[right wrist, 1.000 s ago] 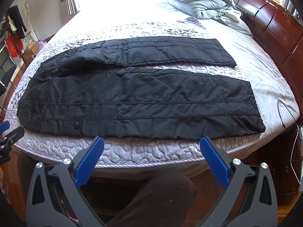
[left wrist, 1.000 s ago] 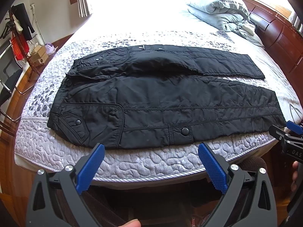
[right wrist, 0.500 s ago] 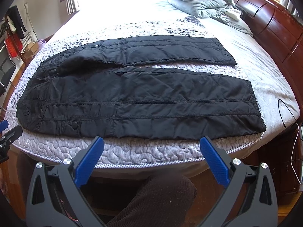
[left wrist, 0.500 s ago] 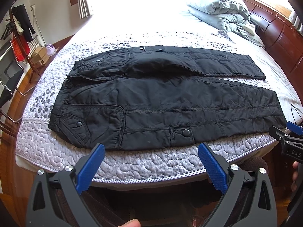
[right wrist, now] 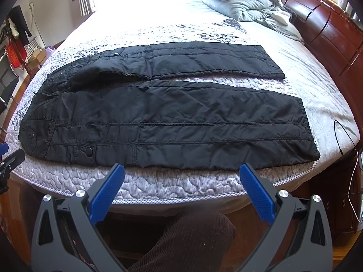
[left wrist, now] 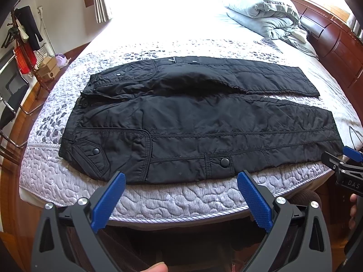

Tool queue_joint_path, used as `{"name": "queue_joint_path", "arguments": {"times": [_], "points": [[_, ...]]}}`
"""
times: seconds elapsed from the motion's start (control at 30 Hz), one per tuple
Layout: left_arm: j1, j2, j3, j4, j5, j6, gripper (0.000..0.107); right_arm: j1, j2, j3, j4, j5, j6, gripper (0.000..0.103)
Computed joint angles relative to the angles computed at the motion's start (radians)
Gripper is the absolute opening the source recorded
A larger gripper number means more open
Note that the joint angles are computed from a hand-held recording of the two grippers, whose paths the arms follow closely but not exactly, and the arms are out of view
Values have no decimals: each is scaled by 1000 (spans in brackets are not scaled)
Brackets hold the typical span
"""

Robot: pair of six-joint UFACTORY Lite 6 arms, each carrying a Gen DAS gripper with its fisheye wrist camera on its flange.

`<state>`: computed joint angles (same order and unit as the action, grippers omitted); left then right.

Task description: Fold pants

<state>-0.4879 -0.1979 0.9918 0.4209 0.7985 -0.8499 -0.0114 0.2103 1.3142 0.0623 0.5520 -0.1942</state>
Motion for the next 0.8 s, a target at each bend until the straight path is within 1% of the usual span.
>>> {"name": "queue_joint_path", "arguments": {"times": [0.8], "points": [[4,46,30,-3,-3,7,100,-15,62,45,12,5,-12,101]]}}
